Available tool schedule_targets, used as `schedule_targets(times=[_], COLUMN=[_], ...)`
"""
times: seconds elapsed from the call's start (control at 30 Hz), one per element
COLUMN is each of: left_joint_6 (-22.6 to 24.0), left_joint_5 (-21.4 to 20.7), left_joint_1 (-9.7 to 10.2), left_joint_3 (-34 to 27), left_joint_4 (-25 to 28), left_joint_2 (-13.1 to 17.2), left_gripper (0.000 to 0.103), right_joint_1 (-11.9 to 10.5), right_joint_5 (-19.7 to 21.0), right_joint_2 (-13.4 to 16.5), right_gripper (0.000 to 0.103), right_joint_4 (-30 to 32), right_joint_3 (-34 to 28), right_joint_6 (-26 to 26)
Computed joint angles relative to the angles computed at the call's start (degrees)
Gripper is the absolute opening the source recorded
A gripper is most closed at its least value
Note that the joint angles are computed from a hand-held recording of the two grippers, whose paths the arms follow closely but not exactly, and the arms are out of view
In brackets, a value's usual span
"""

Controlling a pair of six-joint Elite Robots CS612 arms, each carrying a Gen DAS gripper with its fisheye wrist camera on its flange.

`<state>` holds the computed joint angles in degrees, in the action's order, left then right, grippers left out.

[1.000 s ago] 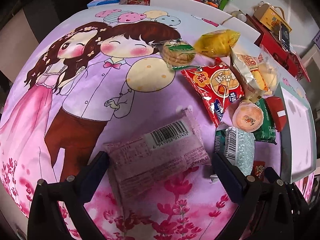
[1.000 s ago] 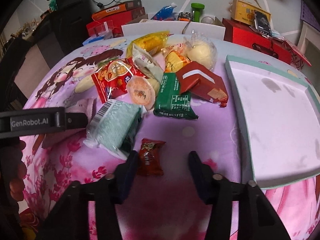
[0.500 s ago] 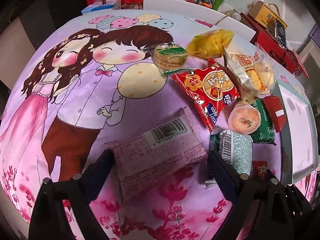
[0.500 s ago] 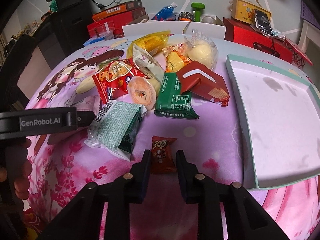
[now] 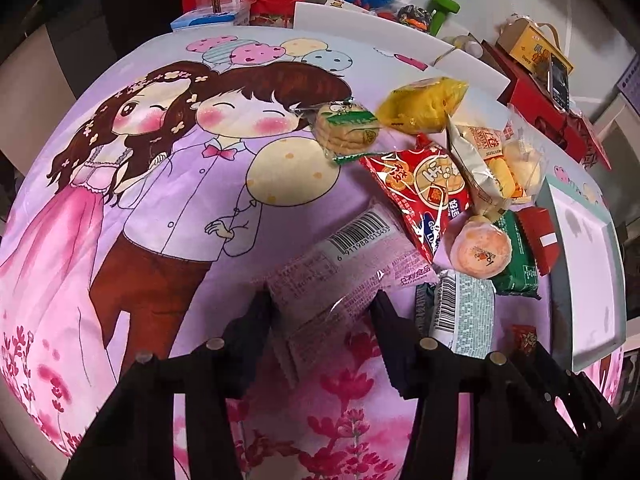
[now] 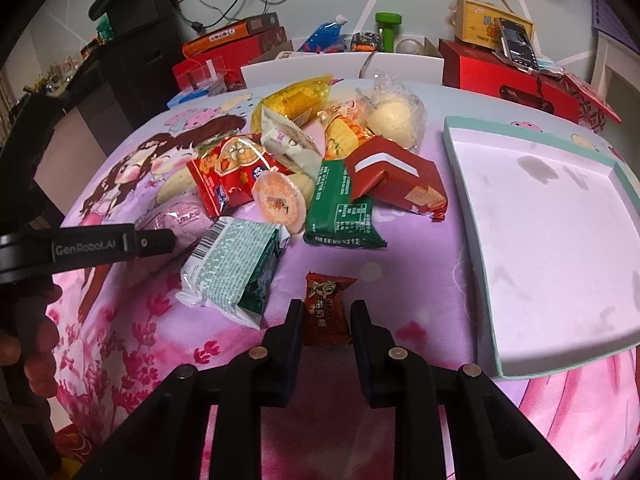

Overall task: Organize snacks
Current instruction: 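Grasp the pink wrapped pastry with the left tool while the right tool grasps the small red candy, then carry pastry and candy to the white tray and release both there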

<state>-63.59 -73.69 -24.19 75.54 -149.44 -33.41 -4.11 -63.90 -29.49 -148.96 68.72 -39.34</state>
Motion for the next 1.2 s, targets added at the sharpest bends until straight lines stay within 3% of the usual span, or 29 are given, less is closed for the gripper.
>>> schedule_targets(times=[0.23,0.73,1.2], left_joint_6=[1.67,3.04,4.1], left_joint_5=[1.29,2.98,5.44], left_joint_1=[-0.61,-1.57,-2.21], left_joint_3=[0.35,3.37,5.36], left_joint_4=[1.75,-2.29,-4.89], left_joint_2=[-0.49,-2.3,-3.64], left_gripper=[0.047,0.031,0.027], right_joint_1=[-0.09,-0.96,-1.69], right_joint_5=[-0.18,2.66,4.97], right_joint_2=[0.13,-0.26,-0.42], right_gripper=[0.025,0.025,0.025], right_joint_4=[0.39,-0.59,-1.48], right_joint_3=[-0.3,-0.24,-0.3], right_joint_6=[0.68,3.24,5.3])
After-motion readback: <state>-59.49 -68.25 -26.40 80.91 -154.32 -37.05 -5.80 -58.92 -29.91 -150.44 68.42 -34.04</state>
